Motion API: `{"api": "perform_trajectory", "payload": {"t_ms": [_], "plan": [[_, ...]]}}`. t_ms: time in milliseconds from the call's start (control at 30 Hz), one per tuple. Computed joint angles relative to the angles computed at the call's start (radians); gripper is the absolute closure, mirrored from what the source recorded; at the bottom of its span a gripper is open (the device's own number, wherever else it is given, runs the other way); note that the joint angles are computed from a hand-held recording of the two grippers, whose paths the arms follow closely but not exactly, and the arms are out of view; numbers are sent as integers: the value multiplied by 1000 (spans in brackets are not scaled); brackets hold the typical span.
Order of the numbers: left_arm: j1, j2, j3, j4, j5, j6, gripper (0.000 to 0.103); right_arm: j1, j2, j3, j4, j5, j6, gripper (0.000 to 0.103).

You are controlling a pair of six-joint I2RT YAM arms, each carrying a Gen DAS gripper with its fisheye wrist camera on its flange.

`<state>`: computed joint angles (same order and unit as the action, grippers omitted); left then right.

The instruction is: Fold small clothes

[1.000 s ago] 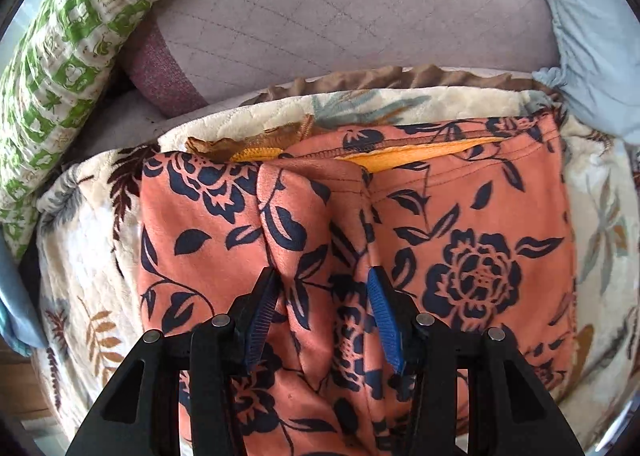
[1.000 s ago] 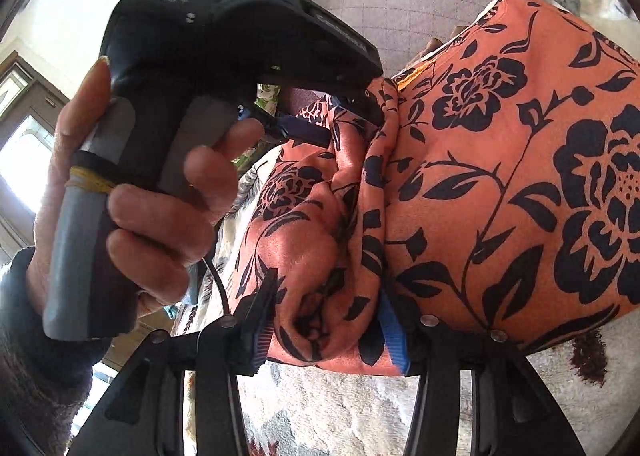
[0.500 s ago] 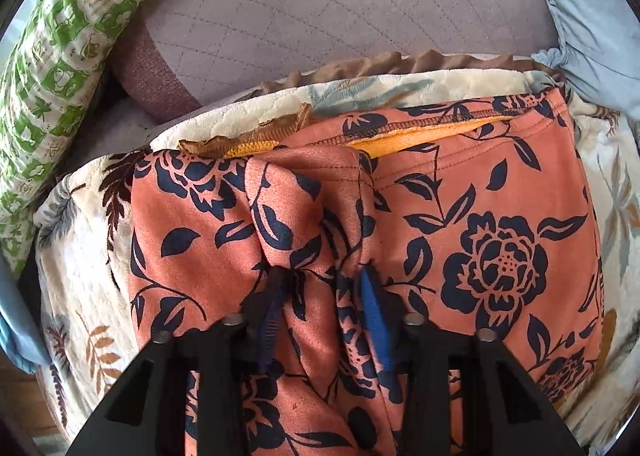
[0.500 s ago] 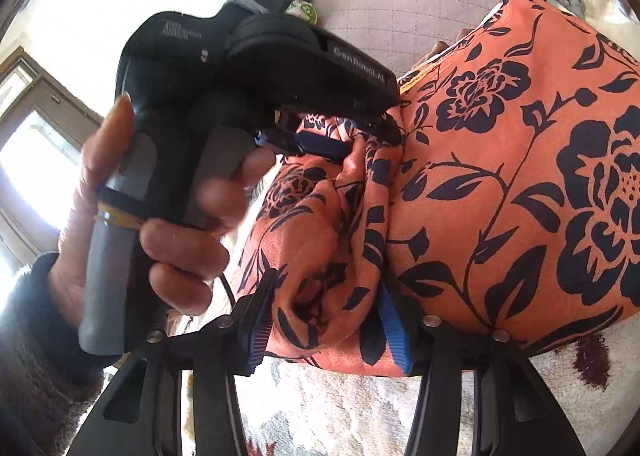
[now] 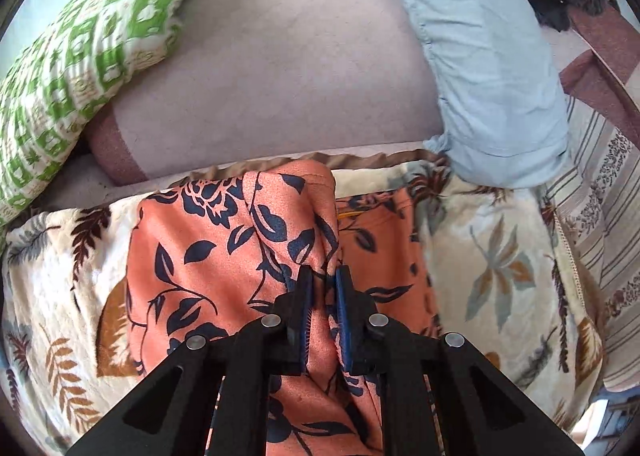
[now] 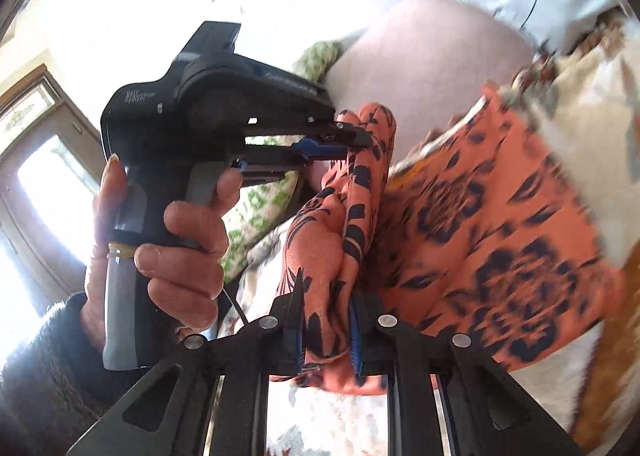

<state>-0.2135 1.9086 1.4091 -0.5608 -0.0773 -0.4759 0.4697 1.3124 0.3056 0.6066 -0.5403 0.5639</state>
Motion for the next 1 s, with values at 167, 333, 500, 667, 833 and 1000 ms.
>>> {"api": "perform_trajectory", "payload": {"t_ms": [167,333,500,667,833,1000], "plan": [[-55,186,146,8,20,-51,92,-197,61,0,-39,-87,-37,87],[-60,315,189,23,28,-106,91,-290,234,83,-150,-148,-109,87],[-42,217,125,29,93,-111,90,-312,241,98,-187,-175,-106,79],[31,-100,-158,136,140,-115,76,-320,136,86,-223,-119,-93,78],[166,-313,-432,203,100,-92,65,-362,42,110,-245,-77,-79,75],[260,-320,-520,230,166,-89,66,-246,300,506,-499,-76,-191,71]]}}
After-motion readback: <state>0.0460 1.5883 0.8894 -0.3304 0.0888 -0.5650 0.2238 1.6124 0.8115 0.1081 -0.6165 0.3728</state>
